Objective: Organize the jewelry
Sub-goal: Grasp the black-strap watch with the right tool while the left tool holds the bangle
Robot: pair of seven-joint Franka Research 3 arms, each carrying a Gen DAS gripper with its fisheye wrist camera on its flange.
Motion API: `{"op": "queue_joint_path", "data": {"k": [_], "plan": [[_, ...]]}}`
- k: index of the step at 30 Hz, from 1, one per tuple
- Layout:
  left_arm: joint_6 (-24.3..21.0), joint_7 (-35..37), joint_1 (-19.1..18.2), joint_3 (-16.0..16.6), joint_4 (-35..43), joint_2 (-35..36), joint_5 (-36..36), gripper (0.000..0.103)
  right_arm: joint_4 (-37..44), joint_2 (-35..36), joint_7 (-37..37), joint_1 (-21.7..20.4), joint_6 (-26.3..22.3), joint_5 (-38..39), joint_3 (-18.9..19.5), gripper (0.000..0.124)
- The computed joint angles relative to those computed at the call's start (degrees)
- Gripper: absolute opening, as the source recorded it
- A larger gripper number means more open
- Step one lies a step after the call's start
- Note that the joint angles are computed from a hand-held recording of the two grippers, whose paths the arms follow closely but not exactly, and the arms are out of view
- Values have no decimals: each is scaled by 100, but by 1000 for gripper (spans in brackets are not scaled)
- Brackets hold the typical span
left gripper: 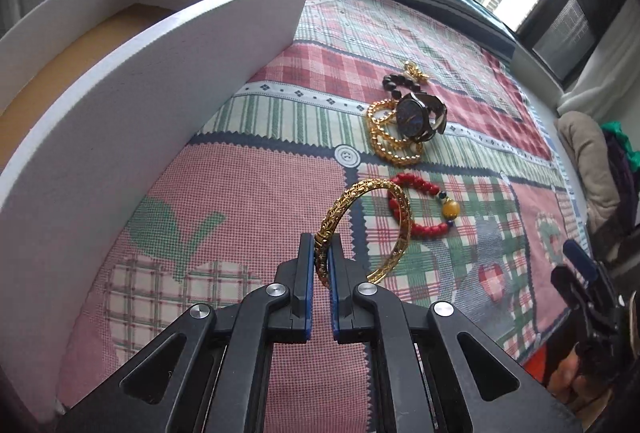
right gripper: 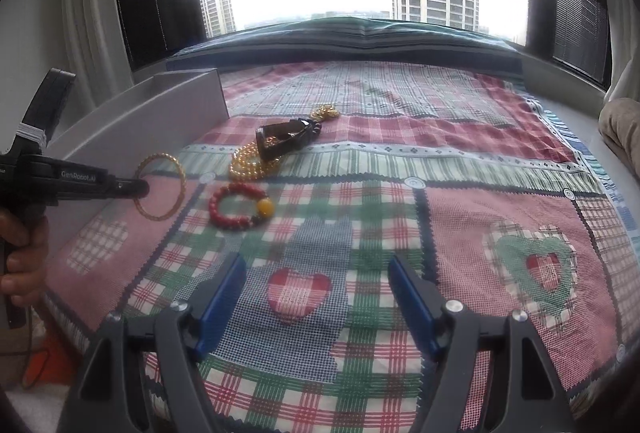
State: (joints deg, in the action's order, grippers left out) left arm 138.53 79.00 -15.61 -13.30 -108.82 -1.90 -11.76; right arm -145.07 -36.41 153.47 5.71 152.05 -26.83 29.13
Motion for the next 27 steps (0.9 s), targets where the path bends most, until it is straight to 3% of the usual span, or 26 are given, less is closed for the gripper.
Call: {"op": "queue_joint_path", "data": {"k": [3,6,7,8,10,12,14,18,20,22,24,27], "plan": [[131,-6,18,48,-391,-273,-87,4,367,359,-570,104,431,51,-397,75],[213,19,-6,102,-595,-375,-285,4,1052,1262,-1864,774,773,964,-1329,74],[240,8,-16,114,-655,-409,-354,4,1345,1599,-2341,1015,763,1400,-1626,67],[273,12,-26,127,-714,-447,-412,4,1692,1958,-2857,1251,662,1899,-1907,60],[324,24,-47,147,-812,-517,-474,4,2418,2631,-3445,1378,316,2542,-2111,43],[331,63,-67,173,-882,-581,-527,4,3136,3263,-3864,1428,-130,3090,-2210,41],[313,74,-78,199,-912,-618,-563,4,3791,3807,-3932,1429,-639,3153,-2237,41],[355,164,-93,248,-941,-669,-687,4,5000,4715,-3480,1660,-1842,2242,-2397,41],[387,201,-96,268,-954,-681,-734,5,5227,4895,-3474,1732,-2149,2147,-2469,40],[399,228,-93,288,-965,-687,-789,4,5297,4966,-3561,1789,-2314,2064,-2508,11],[373,262,-92,316,-972,-714,-885,4,5189,4884,-3511,1841,-2256,1928,-2557,11],[330,410,-102,384,-969,-841,-1108,4,4685,4463,-3534,1778,-1755,2084,-2536,11]]}}
